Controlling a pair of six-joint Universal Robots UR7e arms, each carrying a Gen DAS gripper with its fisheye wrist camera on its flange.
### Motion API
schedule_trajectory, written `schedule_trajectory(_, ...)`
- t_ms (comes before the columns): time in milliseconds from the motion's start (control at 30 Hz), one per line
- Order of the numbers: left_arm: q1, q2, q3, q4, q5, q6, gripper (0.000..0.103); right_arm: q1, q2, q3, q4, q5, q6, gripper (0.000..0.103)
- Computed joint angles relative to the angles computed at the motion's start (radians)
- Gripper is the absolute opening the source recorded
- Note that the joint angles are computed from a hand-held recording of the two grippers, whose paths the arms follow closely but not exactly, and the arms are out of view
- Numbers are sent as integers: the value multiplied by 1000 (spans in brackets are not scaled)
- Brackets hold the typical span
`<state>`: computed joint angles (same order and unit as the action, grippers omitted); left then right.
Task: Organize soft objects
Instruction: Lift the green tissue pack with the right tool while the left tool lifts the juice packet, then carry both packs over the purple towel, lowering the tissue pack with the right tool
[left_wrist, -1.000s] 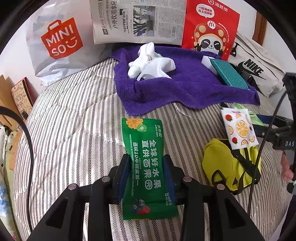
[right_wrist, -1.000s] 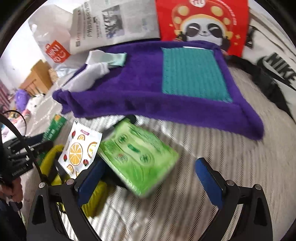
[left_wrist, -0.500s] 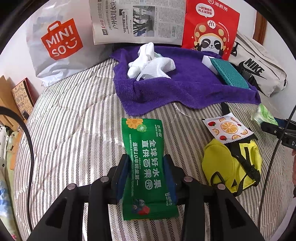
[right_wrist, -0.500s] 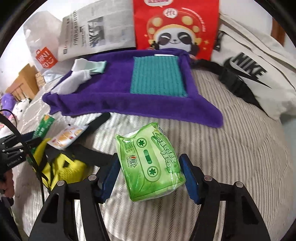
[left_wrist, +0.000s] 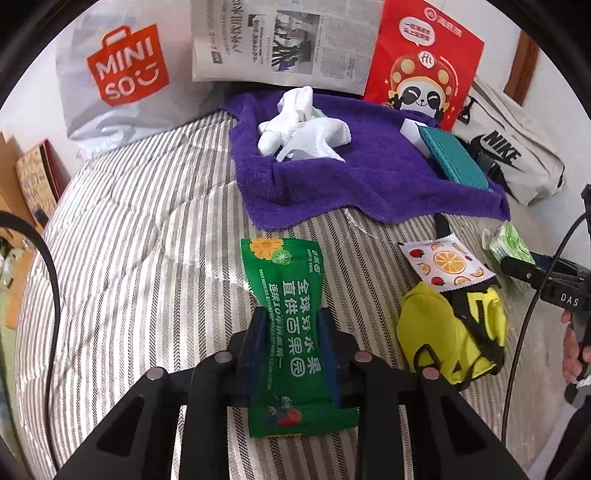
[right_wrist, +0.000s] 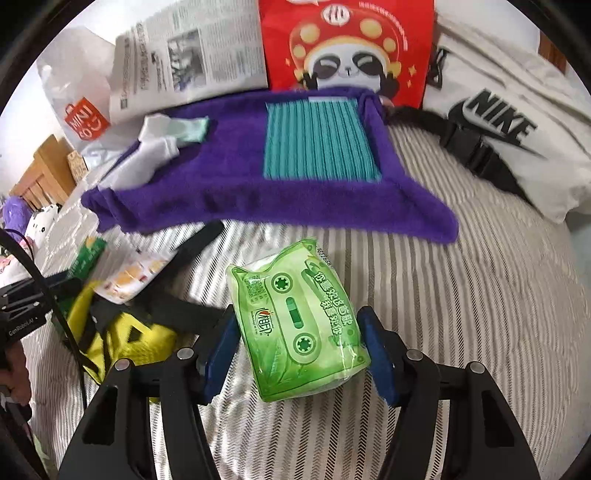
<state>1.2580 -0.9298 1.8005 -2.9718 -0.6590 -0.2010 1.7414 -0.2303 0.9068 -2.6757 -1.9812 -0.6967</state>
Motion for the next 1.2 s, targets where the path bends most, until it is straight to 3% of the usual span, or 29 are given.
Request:
schedule_trajectory(400,-6,-12,7,9,4,-5,14,1,-48,61,-25,31,-9,63)
schedule_trajectory(567,-1,-13,4,28,-2,-14,17,-3,-44,52,-7,24,-3,63)
schedule_trajectory(633,-1,-4,-4,44,12,-14,26,-4,-39,42,11,23,2,63)
schedule_trajectory(767,-12,21,-20,50,60,5,25,-4,-35,40,25,24,2,63)
schedule_trajectory(933,-2,-5,-7,31,-7,-3,14,-2,-49,62,6,31,-8,63)
schedule_trajectory(1200,-17,-39,28,-17,-19,-11,14,8,-59,50,-5,43,-16,63)
